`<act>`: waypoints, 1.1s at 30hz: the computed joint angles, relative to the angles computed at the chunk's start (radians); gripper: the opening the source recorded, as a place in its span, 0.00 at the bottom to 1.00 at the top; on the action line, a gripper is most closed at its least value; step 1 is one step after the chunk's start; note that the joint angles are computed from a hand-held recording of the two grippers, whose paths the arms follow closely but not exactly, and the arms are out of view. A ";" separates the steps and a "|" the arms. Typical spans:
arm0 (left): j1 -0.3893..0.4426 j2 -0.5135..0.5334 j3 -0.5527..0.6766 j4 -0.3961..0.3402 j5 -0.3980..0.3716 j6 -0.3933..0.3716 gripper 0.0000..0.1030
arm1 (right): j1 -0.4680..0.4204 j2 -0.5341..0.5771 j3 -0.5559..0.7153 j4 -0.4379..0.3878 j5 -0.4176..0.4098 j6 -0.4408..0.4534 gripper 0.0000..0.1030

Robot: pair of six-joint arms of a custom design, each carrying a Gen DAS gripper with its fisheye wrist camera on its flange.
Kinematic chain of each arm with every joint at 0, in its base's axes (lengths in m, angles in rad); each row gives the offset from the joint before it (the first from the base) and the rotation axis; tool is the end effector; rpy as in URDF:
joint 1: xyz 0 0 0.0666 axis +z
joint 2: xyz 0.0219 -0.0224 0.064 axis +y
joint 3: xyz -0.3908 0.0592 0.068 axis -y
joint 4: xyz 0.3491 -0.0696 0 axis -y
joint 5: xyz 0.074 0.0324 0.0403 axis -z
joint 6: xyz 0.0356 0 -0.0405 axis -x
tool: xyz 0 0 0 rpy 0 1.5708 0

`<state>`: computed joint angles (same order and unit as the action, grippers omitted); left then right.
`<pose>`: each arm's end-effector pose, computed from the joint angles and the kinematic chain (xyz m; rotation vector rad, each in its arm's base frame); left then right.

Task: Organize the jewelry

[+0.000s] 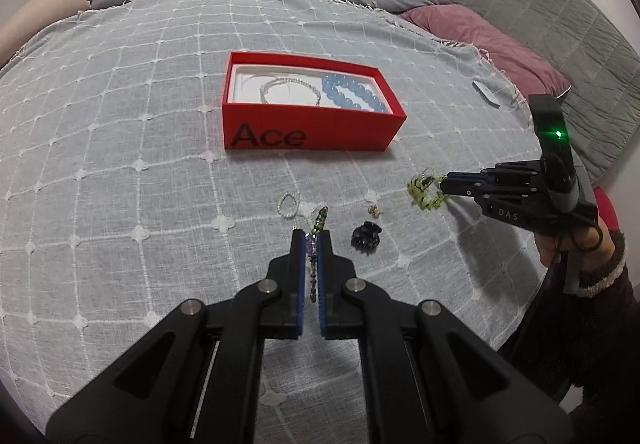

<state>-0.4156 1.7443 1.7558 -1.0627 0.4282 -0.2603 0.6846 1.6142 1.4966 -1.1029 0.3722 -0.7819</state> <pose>0.5044 -0.2392 0.4154 1.0008 2.3960 -0.6154 0.3881 0.2996 0.3764 0.2159 2.6285 -0.0565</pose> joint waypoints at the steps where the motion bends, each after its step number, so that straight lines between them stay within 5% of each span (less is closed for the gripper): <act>1: 0.000 -0.002 -0.004 0.002 -0.001 -0.002 0.06 | -0.011 -0.012 -0.022 0.020 -0.033 -0.009 0.10; 3: -0.002 -0.010 -0.015 0.010 -0.007 -0.005 0.06 | -0.030 -0.055 -0.078 0.089 -0.088 -0.023 0.10; 10: -0.009 -0.007 -0.012 0.008 -0.006 -0.014 0.06 | -0.017 -0.110 -0.112 0.157 -0.067 0.023 0.13; 25: -0.003 -0.003 -0.009 0.002 0.000 -0.016 0.06 | -0.033 -0.095 -0.113 0.183 -0.129 0.067 0.13; 28: -0.001 -0.002 -0.005 -0.007 0.003 -0.020 0.06 | -0.036 -0.095 -0.115 0.182 -0.142 0.070 0.21; 30: 0.001 -0.002 -0.002 -0.016 0.014 -0.023 0.06 | -0.036 -0.097 -0.117 0.184 -0.139 0.071 0.38; 31: 0.002 -0.005 -0.003 -0.017 0.018 -0.025 0.06 | -0.034 -0.101 -0.120 0.192 -0.134 0.071 0.57; 33: 0.002 -0.010 -0.007 -0.016 0.023 -0.030 0.06 | -0.024 -0.110 -0.130 0.231 -0.132 0.089 0.61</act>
